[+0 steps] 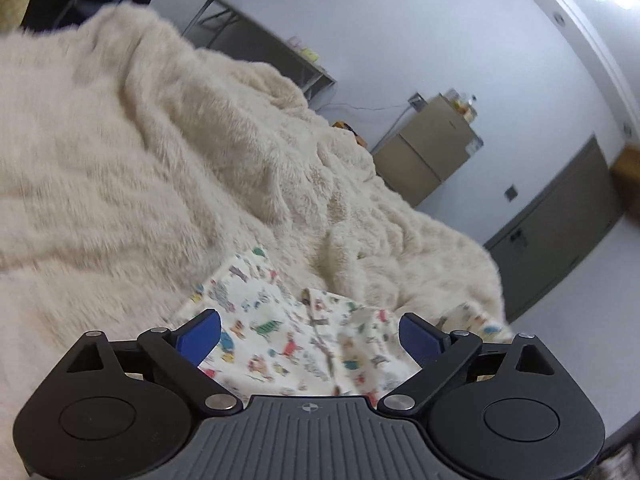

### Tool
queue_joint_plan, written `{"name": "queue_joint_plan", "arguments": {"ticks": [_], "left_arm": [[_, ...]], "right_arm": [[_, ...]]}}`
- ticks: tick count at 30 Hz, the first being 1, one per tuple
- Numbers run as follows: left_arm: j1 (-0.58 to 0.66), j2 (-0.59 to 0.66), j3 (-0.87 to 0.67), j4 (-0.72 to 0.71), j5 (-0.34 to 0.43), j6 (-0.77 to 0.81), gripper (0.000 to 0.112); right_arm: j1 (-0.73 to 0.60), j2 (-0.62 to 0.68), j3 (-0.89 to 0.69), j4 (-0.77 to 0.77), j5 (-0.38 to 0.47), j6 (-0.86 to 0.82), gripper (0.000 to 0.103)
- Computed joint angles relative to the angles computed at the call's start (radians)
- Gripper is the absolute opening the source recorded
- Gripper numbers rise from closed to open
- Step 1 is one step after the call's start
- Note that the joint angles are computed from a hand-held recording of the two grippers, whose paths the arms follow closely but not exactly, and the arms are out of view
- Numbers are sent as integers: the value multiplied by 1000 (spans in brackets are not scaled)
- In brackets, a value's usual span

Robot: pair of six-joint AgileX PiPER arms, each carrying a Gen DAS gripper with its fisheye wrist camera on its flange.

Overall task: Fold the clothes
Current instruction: 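Open both grippers and release the garment onto the blanket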

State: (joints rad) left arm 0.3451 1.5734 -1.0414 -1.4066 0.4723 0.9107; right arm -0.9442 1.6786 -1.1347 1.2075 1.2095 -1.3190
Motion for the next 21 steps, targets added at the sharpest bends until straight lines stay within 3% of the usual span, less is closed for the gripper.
{"name": "queue_joint_plan", "arguments": {"ticks": [3, 6, 9, 13, 17, 19, 21], "left_arm": [[-43, -17, -2, 126, -86, -70, 95], [-83, -25, -3, 283, -161, -177, 98], [-96, -25, 2, 351, -187, -221, 98], [-107, -33, 23, 377, -233, -242, 98], [-115, -40, 32, 446, -256, -295, 98], [-132, -42, 32, 551, -273, -376, 98], [-150, -43, 28, 673, -284, -467, 98]], "right_arm": [[92, -68, 143, 9, -170, -154, 82], [159, -156, 313, 114, -329, -436, 88], [168, -206, 403, 186, -360, -591, 90], [140, -215, 400, 170, -301, -585, 90], [61, -231, 385, 195, -145, -585, 89], [21, -248, 392, 206, -51, -608, 91], [53, -246, 400, 194, -67, -626, 91]]}}
